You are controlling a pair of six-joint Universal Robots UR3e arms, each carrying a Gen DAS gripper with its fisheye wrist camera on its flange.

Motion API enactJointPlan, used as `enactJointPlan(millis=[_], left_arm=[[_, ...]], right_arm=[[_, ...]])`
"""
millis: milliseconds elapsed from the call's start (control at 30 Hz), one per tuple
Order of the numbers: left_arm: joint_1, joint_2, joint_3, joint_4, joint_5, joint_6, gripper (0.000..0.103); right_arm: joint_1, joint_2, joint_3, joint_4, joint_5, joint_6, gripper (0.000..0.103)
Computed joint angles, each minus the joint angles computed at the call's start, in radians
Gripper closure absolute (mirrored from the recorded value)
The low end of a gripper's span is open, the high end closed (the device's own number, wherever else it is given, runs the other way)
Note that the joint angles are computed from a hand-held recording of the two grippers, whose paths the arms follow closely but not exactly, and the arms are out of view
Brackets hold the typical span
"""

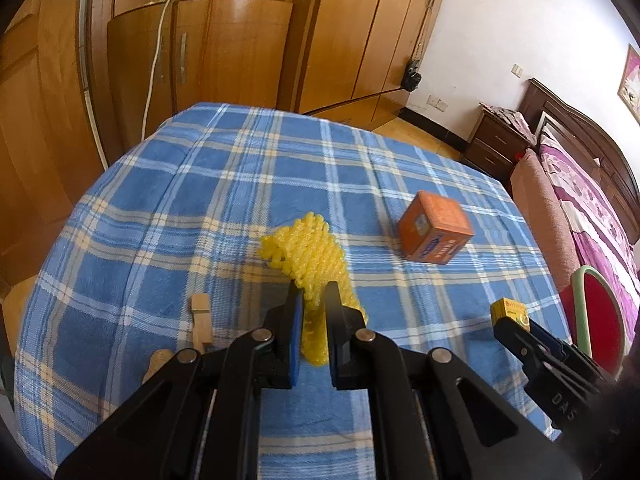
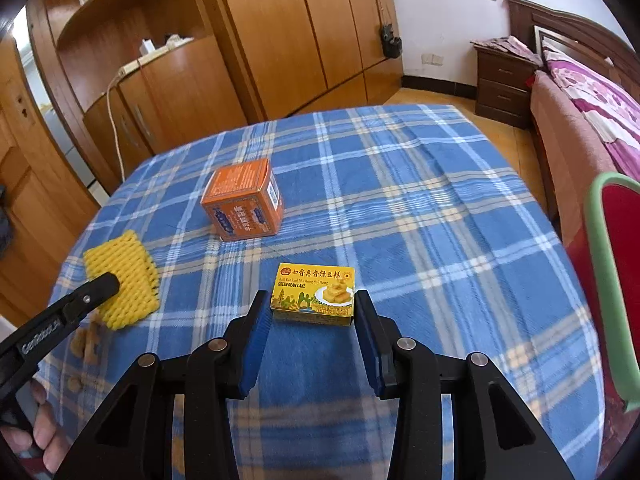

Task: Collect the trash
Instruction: 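Carry the yellow net and yellow cake box over the red bucket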

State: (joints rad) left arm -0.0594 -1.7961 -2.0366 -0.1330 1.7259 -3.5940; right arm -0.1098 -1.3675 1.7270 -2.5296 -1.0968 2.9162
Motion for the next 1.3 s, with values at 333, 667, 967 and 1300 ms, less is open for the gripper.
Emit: enactJointPlan(millis=[333, 667, 967, 1300], left_arm=[[-0.09, 0.004, 0.077, -0.044, 0.043, 0.007, 0.094], [-0.195, -0.052, 0.217, -0.105, 0.091, 0.018, 0.094], [-0.291, -0.152, 0.406, -0.196, 0.102, 0.033, 0.094], [-0.394, -0.331, 0.724, -0.344, 0.111, 0.062, 0.094]], right_arm=[[-0.136, -0.178, 0.126, 0.021, 0.105, -0.054, 0.061], [-0.298, -0.316, 0.203, 0.078, 0.209, -0.098, 0.061], [-0.465, -0.414, 0.242, 0.183, 0.286, -0.181, 0.061], [-0.659, -0.447, 0.256, 0.282, 0.365, -0.248, 0.061]])
